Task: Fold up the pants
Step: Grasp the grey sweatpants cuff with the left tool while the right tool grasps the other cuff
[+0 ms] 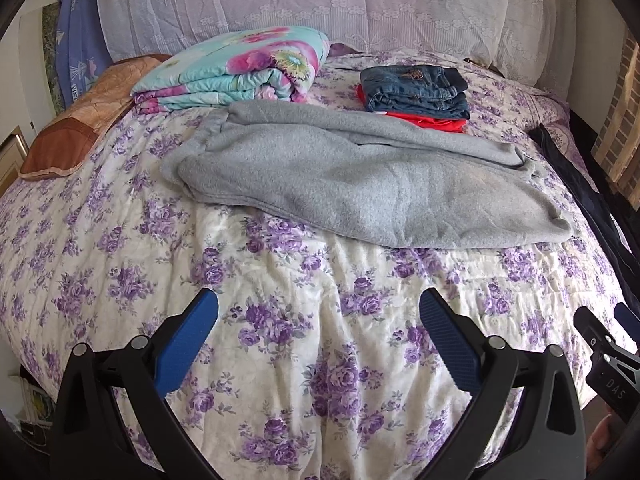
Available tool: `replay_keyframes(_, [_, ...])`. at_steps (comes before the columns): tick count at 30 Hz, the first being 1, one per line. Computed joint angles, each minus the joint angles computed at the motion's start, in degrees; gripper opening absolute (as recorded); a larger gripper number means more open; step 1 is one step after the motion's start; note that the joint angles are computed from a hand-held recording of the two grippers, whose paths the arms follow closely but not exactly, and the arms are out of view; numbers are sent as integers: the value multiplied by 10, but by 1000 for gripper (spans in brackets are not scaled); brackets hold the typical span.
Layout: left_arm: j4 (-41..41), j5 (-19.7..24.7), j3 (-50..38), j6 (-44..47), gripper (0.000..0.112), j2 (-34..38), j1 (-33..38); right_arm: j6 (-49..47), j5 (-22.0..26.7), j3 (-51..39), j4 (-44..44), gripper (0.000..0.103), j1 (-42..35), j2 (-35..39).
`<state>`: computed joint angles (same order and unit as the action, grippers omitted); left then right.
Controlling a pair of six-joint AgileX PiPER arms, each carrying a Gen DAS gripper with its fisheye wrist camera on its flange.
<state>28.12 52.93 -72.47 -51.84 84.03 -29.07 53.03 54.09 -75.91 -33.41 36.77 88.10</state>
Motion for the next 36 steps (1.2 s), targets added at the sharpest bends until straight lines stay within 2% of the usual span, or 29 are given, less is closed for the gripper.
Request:
replay_keyframes(2, [-65, -24, -13, 58, 98, 9, 58, -11, -9, 7, 20, 99, -15, 2])
replay_keyframes(4, [-82, -36, -44, 75, 98, 31, 117, -9, -13, 14, 19, 99, -21, 0])
replay_keyframes(6, [-93, -16, -106, 95, 98, 81, 171, 0, -14, 22, 8, 99, -23, -5])
replay_keyframes(10, [-178, 43, -245, 161, 98, 205, 262, 5, -20, 40, 13, 99, -41, -15])
replay_keyframes(13, [-208, 61, -300, 167, 98, 260, 291, 0, -23, 50, 21, 99, -59, -15])
replay_keyframes(17, [-288, 55, -322, 177, 98, 292, 325, -12, -21, 50, 31, 99, -82, -9])
replay_keyframes(18, [-295, 54, -326, 172, 90, 298, 329, -17, -23, 49, 35, 99, -89, -8])
replay_keyframes(19, [-302, 50, -326, 173, 73, 303, 333, -27, -27, 48, 43, 99, -98, -7])
replay_keyframes(20, [-315, 56, -332, 182, 28, 310, 336, -42, -33, 46, 57, 99, -108, -6])
replay_keyframes(21, [-350, 59, -339, 208, 19, 320, 348, -61, -38, 43, 73, 99, -119, -5])
replay_keyframes(24, [-387, 31, -315, 234, 14, 308, 361, -95, -36, 26, 95, 99, -144, 4])
replay_keyframes(27, [-384, -12, -261, 247, 14, 273, 357, -132, -38, 12, 109, 99, -166, 11])
replay_keyframes(31, [-392, -75, -182, 263, 14, 222, 354, -283, -82, -23, 265, 99, -249, 31])
replay_keyframes(36, [-370, -80, -181, 255, 14, 237, 349, -386, -31, -192, 450, 99, -346, 173])
